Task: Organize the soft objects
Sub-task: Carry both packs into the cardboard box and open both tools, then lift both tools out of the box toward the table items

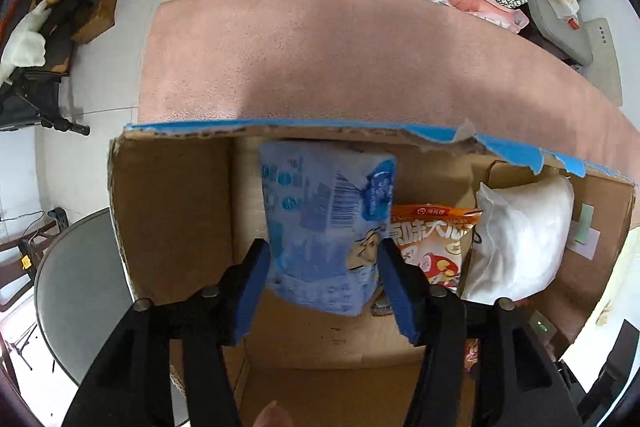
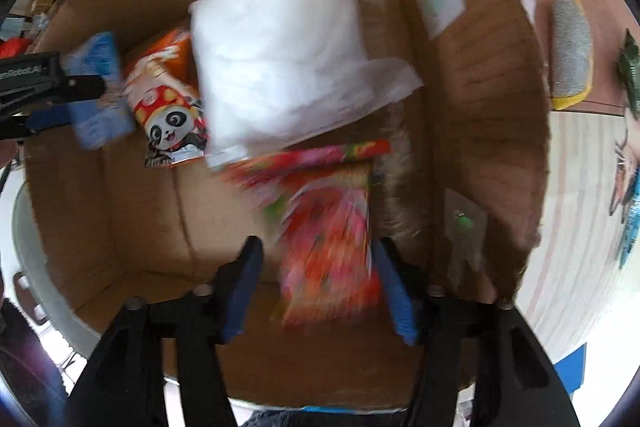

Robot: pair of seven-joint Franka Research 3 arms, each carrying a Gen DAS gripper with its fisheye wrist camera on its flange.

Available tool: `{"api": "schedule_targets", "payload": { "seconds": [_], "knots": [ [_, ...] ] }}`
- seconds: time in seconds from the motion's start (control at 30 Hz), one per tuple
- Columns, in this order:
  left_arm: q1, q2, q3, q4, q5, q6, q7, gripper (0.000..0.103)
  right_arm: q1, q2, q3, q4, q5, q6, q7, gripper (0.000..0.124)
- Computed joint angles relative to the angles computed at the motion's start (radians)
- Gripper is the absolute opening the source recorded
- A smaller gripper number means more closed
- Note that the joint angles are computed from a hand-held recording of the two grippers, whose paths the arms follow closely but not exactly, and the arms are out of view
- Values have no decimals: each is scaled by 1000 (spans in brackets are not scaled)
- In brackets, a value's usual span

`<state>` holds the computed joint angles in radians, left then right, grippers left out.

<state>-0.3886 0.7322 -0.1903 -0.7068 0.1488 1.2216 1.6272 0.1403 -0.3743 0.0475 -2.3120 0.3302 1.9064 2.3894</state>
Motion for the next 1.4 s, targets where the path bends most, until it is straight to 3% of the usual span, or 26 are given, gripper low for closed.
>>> {"api": "schedule_targets", "payload": {
  "seconds": [0.03,0.07,0.17,0.3,0.37,0.5,0.87,1.4],
  "knots": [
    [2,-11,-1,-12,0,10,3,55,3,10,6,19,-15,-15,-1,83],
    [5,-25,-2,-30,0,20,2,57,4,17,15,38,-39,-28,6,84],
    [22,-72,-12,-82,-17,51,-1,78,13,17,20,61,-53,-43,12,84],
    [49,-156,-24,-179,-36,98,4,98,22,8,33,94,-81,-69,33,88],
    [73,-213,-34,-246,-60,129,8,99,26,-12,39,94,-89,-62,43,103],
    [107,-321,-41,-375,-80,191,21,99,30,-40,50,85,-105,-48,70,103],
    [171,-680,-36,-769,-160,386,90,99,11,-140,67,124,-195,-136,57,103],
    [172,-940,9,-941,-243,371,129,99,24,-290,147,212,-251,-261,91,103]
  ]
}}
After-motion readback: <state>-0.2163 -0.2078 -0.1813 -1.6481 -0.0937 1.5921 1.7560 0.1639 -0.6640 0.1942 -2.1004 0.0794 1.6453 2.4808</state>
